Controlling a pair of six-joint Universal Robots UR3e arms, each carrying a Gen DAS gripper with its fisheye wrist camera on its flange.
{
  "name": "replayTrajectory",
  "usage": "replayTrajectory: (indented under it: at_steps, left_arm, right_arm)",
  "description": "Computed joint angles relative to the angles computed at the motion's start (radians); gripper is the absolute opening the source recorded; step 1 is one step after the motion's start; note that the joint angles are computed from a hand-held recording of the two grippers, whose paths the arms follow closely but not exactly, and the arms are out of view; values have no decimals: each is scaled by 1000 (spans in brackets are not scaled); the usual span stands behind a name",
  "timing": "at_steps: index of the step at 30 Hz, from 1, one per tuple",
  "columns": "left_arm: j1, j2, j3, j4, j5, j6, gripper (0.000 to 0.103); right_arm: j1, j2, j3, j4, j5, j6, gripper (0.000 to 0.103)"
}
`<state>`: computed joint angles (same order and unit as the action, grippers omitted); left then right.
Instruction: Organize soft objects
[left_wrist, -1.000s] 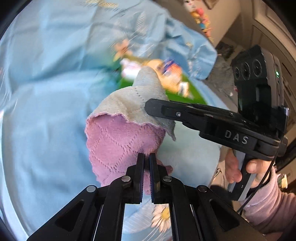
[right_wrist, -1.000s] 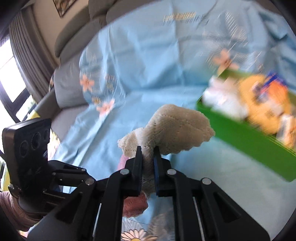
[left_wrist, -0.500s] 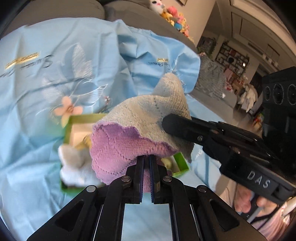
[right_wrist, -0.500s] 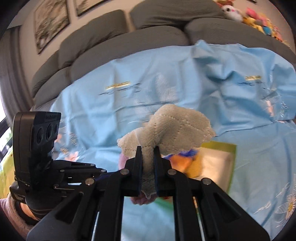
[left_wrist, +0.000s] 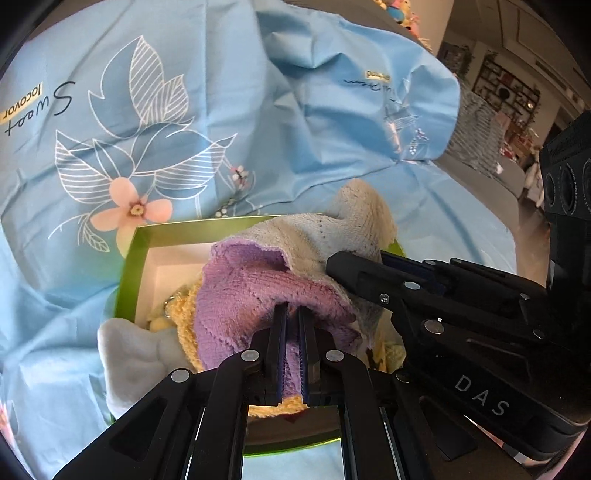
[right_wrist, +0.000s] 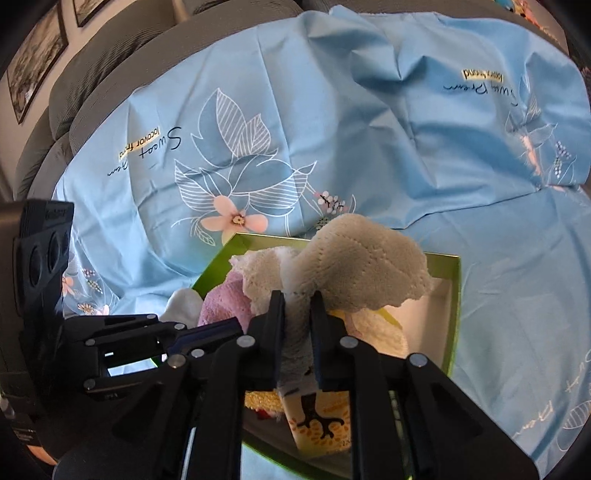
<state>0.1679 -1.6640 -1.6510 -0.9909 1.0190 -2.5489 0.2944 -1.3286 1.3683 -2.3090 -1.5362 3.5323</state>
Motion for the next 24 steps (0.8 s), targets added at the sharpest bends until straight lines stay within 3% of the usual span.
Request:
replayTrajectory:
  at_steps: [2, 3, 5, 6, 8, 10, 11, 20, 24]
  left_arm:
    - [-4, -13, 16, 7, 10, -18, 4]
    - [-2, -8, 12, 14, 16, -25, 4]
    - [3, -3, 15, 2, 19, -33, 6]
    - [5, -1, 18, -6, 18, -33, 11]
    - [4, 13, 11, -5, 37, -39, 30]
    - [1, 38, -12, 19, 71, -45, 88]
    - [2, 47, -21, 23, 78, -44, 94]
    - [75, 207, -159, 65, 76, 0, 94]
    - [97, 248, -183, 62, 94, -8, 98]
  right_arm:
    - [-1, 9, -12, 11, -11, 9, 27]
    - [1, 12, -24, 27, -22, 17, 42]
    - [3, -4, -17, 31, -36, 29, 59]
    - [3, -16, -7, 24, -36, 28, 62]
    - [9, -35, -8, 39, -43, 28, 62]
    - [16, -57, -12, 61, -60, 29, 64]
    - [19, -69, -12, 72, -69, 29, 67]
    - [79, -183, 5, 197, -240, 69, 99]
    - [100, -205, 7, 287, -290, 105, 102]
